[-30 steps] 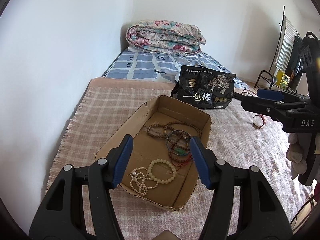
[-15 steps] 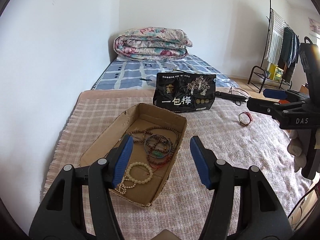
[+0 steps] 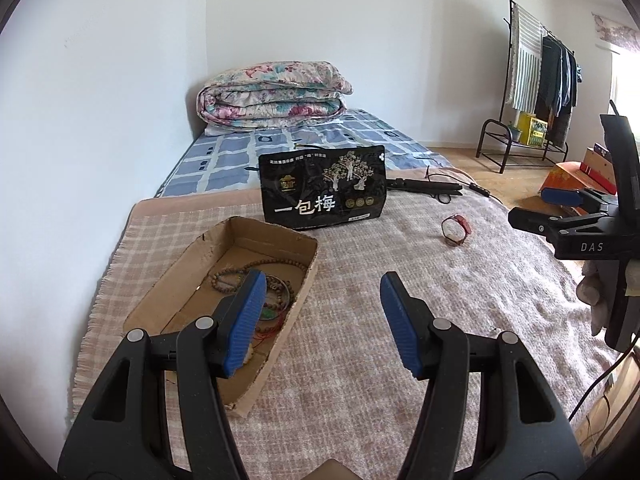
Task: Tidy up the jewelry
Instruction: 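Move the left gripper to the loose pearl while the right gripper approaches the red watch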
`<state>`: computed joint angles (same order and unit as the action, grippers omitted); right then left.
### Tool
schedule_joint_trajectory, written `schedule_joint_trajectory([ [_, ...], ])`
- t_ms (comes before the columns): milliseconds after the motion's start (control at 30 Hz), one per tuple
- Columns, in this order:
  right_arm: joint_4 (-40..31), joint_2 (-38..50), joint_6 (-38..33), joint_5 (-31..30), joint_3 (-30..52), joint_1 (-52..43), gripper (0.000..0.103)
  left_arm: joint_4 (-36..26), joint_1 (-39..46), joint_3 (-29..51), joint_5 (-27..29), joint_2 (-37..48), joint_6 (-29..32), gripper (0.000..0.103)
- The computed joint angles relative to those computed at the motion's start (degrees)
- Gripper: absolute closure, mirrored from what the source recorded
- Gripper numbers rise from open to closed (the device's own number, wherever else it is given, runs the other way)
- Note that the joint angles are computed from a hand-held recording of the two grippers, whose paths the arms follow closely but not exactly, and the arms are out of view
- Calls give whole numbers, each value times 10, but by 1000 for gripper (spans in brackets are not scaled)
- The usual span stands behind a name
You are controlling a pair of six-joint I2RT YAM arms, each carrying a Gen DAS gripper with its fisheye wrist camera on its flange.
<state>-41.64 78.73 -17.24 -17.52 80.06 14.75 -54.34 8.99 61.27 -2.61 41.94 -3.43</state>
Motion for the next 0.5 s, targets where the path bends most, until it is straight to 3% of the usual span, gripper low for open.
schedule_joint_trajectory([
  [167, 2, -15, -43, -25, -25, -64, 0, 13, -138, -14, -83, 12, -61, 42],
  [500, -7, 8, -113, -103, -40, -206, 0, 72, -271, -37, -115, 80, -117, 42],
])
